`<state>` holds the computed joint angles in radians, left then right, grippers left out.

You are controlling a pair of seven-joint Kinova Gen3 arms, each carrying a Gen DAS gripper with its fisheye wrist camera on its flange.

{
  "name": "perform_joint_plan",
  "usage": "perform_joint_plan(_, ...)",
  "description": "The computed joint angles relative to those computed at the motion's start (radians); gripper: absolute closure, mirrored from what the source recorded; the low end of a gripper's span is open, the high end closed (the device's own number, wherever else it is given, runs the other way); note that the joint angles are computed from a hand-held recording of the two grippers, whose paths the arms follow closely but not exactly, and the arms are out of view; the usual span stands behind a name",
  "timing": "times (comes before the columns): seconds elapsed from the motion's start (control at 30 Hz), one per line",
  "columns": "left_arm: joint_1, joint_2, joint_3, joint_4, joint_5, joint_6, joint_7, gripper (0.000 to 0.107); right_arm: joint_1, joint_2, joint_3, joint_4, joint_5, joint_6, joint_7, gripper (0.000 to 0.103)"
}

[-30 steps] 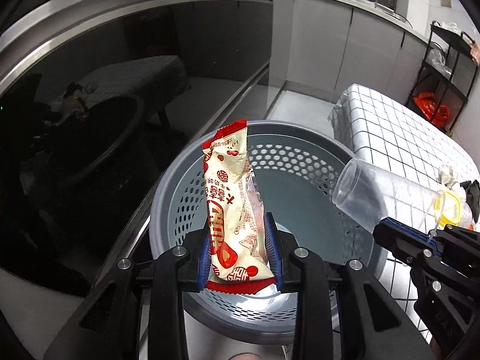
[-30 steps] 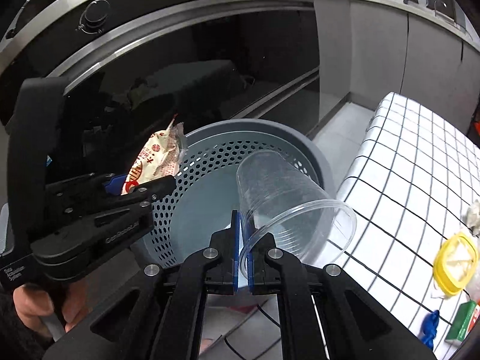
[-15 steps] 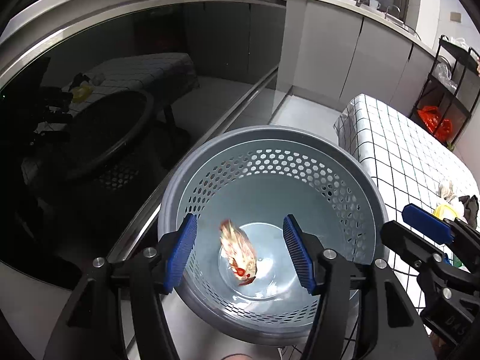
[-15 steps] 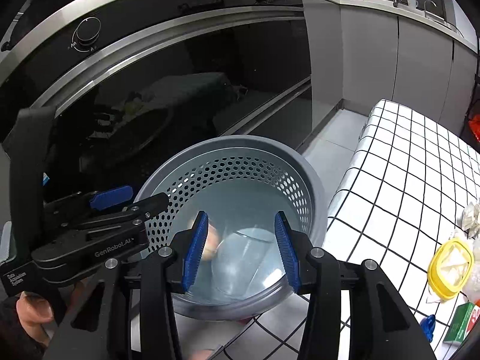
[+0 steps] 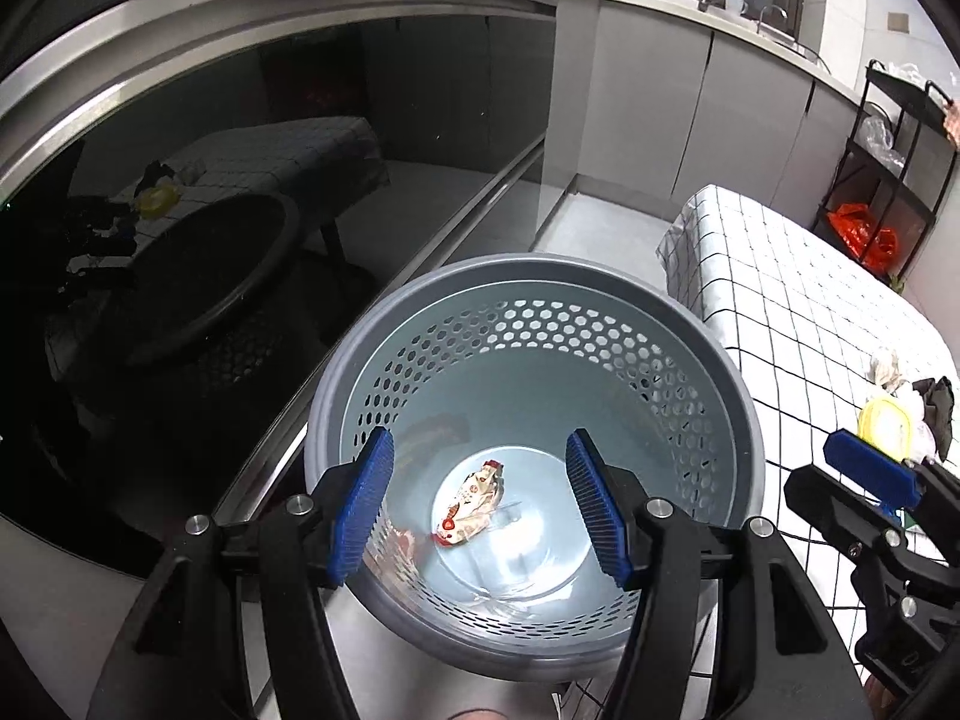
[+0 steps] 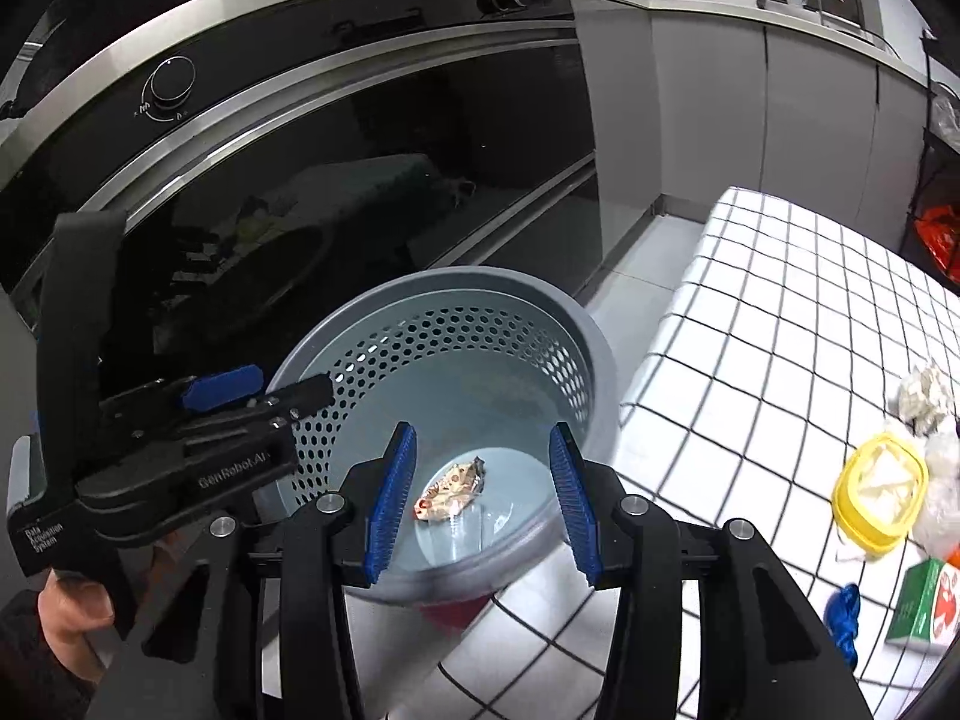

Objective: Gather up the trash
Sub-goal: 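Carry wrapper and cup over the grey basket and open both tools, then move both tools back over the table toward the blue ribbon and box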

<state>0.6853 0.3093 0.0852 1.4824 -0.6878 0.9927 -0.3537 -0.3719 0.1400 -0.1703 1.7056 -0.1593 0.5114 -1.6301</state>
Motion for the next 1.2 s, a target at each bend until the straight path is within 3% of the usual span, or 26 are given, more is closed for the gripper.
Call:
perform_joint_plan(0.33,0.029,-0.006,0.015,-0.002,-0.005,-0.015,0.015,0.049,0.03,-0.141,0.031,0.177,0.031,-0.066,-0.098,0.059)
perform_joint_plan(0.63,0.096,0.022,0.028,-0.032,-0.018,-0.02,0.038,0.044,0.135,-0.325,0.086,0.303,0.103,-0.012,-0.118,0.053)
perform_joint_plan(0.77,0.134,0.048,0.03,-0.061,-0.006,-0.022,0.041,0.044,0.176,-0.371,0.148,0.325,0.079,0.02,-0.062,0.049)
perform_joint_plan(0.93,0.228,0.091,0.008,-0.119,-0.079,0.024,0.063,0.039,0.229,-0.403,0.226,0.344,0.044,0.06,0.028,0.046)
perform_joint_plan(1.2,0.28,0.149,-0.004,-0.209,-0.077,0.026,0.039,0.036,0.284,-0.402,0.307,0.382,-0.037,0.063,0.16,0.038)
